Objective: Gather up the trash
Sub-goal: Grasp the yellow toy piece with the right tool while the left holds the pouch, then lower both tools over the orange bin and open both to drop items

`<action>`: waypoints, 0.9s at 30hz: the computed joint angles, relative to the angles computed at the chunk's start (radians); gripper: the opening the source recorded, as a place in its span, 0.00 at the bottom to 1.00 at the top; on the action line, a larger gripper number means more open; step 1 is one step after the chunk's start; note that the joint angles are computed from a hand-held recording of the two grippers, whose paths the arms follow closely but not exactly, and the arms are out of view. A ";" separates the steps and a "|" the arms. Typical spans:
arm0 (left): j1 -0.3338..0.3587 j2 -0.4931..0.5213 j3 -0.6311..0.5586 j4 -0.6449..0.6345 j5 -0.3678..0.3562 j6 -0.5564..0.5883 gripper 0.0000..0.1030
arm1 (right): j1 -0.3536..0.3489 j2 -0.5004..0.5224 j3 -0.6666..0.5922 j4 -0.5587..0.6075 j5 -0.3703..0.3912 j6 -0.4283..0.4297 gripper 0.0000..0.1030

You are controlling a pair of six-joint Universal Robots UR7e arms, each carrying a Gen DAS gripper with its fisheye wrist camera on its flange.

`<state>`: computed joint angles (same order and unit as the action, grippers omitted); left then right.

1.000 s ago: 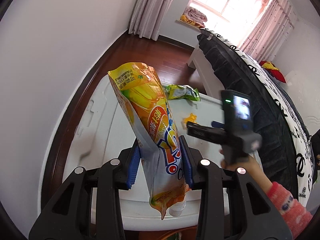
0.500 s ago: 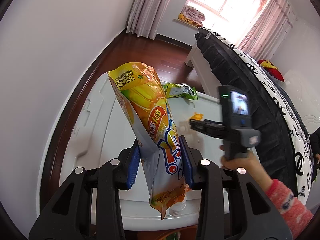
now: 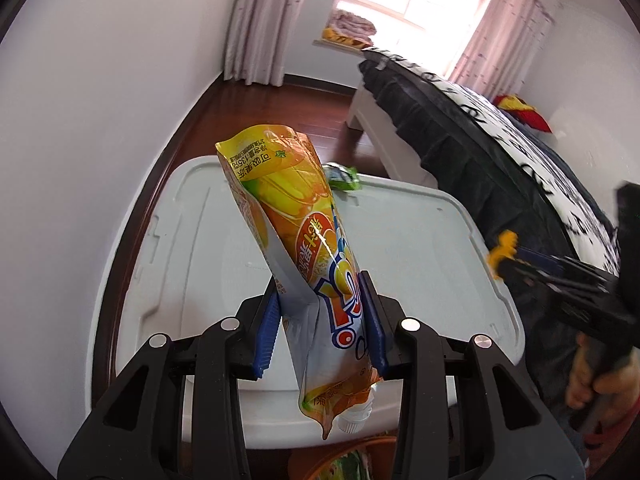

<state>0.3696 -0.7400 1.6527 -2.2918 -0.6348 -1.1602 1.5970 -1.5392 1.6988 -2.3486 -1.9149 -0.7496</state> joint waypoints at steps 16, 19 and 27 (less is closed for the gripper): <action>-0.136 0.077 -0.075 0.223 -0.157 -0.053 0.35 | -0.204 -0.354 0.128 0.320 0.155 -0.147 0.42; -0.151 0.097 -0.056 0.193 -0.234 -0.064 0.35 | -0.239 -0.388 0.155 0.361 0.140 -0.171 0.42; -0.144 0.169 -0.002 0.089 -0.433 -0.135 0.35 | -0.327 -0.423 0.228 0.478 0.088 -0.166 0.42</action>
<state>0.2256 -0.5710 1.6506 -2.2024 -1.0678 -1.2951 1.2701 -1.9621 1.9266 -1.8710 -1.8270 -0.9154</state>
